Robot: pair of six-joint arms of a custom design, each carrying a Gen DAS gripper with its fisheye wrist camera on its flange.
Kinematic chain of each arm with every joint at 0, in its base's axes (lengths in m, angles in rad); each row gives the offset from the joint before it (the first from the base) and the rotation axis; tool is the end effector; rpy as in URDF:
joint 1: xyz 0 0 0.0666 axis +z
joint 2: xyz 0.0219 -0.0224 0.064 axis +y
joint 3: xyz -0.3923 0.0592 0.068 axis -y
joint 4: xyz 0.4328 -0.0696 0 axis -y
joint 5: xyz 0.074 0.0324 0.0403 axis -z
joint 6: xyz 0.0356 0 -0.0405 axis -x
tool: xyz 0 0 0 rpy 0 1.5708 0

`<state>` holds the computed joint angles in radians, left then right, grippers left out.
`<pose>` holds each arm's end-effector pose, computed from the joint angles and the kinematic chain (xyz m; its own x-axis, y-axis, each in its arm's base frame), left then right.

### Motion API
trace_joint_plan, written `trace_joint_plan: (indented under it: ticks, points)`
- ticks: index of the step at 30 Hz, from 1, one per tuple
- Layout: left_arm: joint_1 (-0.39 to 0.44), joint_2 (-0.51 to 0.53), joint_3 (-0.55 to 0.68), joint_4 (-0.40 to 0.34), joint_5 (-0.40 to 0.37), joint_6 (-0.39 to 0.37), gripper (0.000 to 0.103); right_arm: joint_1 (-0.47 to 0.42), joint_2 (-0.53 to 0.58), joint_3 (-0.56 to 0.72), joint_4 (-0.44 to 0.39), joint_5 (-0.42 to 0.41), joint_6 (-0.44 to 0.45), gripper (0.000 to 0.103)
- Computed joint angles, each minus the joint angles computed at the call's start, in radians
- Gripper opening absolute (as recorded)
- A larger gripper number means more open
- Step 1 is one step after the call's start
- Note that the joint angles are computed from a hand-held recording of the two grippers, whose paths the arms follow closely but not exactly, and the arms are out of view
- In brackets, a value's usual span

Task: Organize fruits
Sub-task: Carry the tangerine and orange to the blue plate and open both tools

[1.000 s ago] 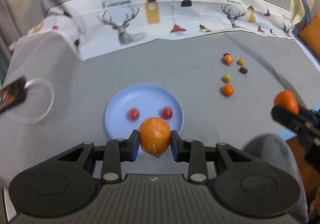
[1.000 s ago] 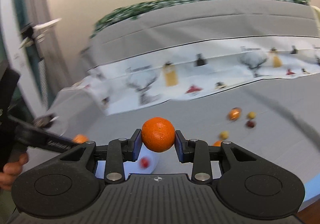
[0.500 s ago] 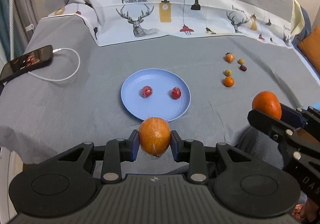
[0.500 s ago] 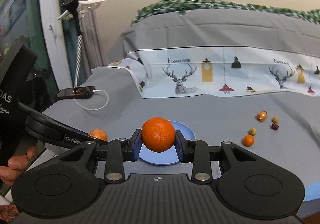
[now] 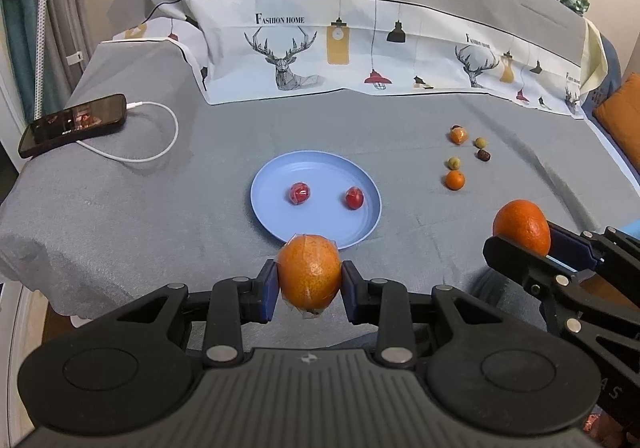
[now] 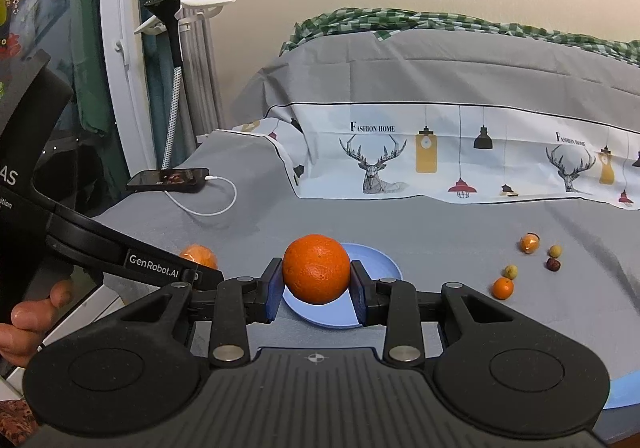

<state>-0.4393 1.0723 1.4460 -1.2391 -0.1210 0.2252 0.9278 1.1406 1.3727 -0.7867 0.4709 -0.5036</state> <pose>0.3345 -0.1529 0.5823 -0.7501 0.1076 -0.6525 0.1886 0.9805 -0.0552 0.2717 0.3351 0.5592 -0.5091 0.0377 -0.8599 -0.2697 0.9417 0.2010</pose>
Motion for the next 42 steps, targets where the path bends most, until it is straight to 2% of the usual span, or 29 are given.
trace_joint_plan:
  ticks: [12, 42]
  points:
    - [0.011, 0.004, 0.001, 0.001, 0.007, -0.002, 0.036, 0.002, 0.004, 0.003, -0.007, 0.009, -0.008, 0.036]
    - [0.058, 0.107, 0.067, 0.011, 0.024, -0.004, 0.036, -0.078, 0.047, 0.007, -0.037, -0.083, -0.072, 0.036]
